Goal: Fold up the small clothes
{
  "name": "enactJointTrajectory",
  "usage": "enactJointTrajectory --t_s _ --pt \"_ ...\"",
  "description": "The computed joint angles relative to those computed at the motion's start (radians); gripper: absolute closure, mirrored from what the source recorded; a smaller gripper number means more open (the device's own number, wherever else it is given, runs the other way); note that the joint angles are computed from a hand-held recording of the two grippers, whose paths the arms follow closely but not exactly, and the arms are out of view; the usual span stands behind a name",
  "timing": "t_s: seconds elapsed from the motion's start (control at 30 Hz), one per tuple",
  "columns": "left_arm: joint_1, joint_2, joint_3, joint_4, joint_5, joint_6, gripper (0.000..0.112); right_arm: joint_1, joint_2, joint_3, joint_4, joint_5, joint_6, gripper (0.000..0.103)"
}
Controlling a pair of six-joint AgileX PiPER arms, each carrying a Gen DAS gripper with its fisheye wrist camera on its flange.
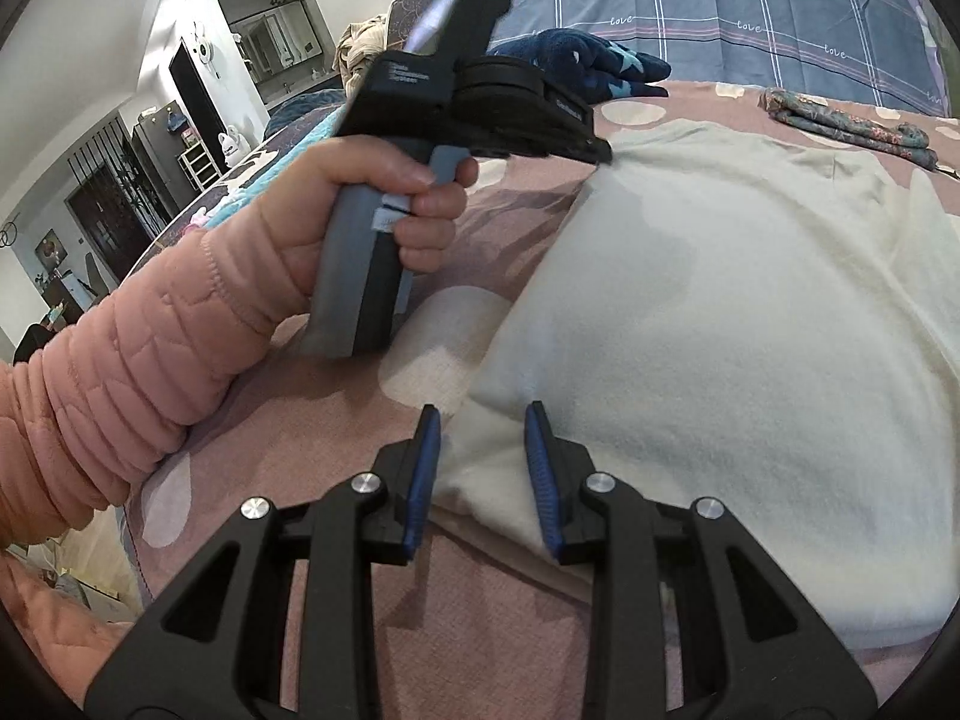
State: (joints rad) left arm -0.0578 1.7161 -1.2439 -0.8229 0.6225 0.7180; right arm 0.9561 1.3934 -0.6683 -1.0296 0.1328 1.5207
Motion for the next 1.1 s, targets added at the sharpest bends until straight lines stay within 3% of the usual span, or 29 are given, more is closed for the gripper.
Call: enactJointTrajectory --t_s 0.07,0.13,0.23,0.33,0.47,0.57,0.63,0.73,0.8,0.87,0.97,1.1 --pt "0.013 -0.038 0.042 -0.093 0.043 0.102 0.082 0.002 -0.037 0.024 -0.079 0.009 0.100 0.074" --pt "-0.009 -0.060 0.079 -0.072 0.001 0.128 0.081 -0.024 -0.114 0.065 -0.004 -0.008 0.045 0.074" --pt "-0.021 -0.039 0.098 -0.046 -0.020 0.130 0.079 -0.133 -0.316 0.118 0.279 0.042 -0.243 0.073" --pt "0.006 -0.009 0.084 -0.101 0.037 0.156 0.070 -0.304 -0.415 0.081 0.502 0.156 -0.543 0.073" --pt "0.009 0.000 0.090 -0.143 0.053 0.194 0.064 -0.490 -0.283 -0.033 0.816 0.173 -0.943 0.073" --pt "0.013 -0.009 0.104 -0.154 0.048 0.186 0.063 -0.526 -0.108 -0.164 0.972 0.206 -1.174 0.073" --pt "0.016 -0.013 0.111 -0.151 0.049 0.170 0.060 -0.515 -0.024 -0.229 0.907 0.218 -1.145 0.073" --pt "0.023 0.008 0.096 -0.151 0.076 0.161 0.059 -0.494 0.128 -0.348 0.614 0.339 -0.967 0.075" --pt "0.027 0.011 0.094 -0.154 0.084 0.163 0.059 -0.510 0.200 -0.347 0.454 0.350 -0.847 0.076" --pt "0.022 0.007 0.098 -0.145 0.075 0.159 0.059 -0.541 0.171 -0.294 0.453 0.274 -0.808 0.075" --pt "0.014 0.005 0.097 -0.133 0.067 0.152 0.058 -0.539 0.098 -0.256 0.476 0.271 -0.823 0.075" --pt "0.012 0.003 0.099 -0.132 0.063 0.152 0.058 -0.571 -0.022 -0.193 0.580 0.271 -0.914 0.061"
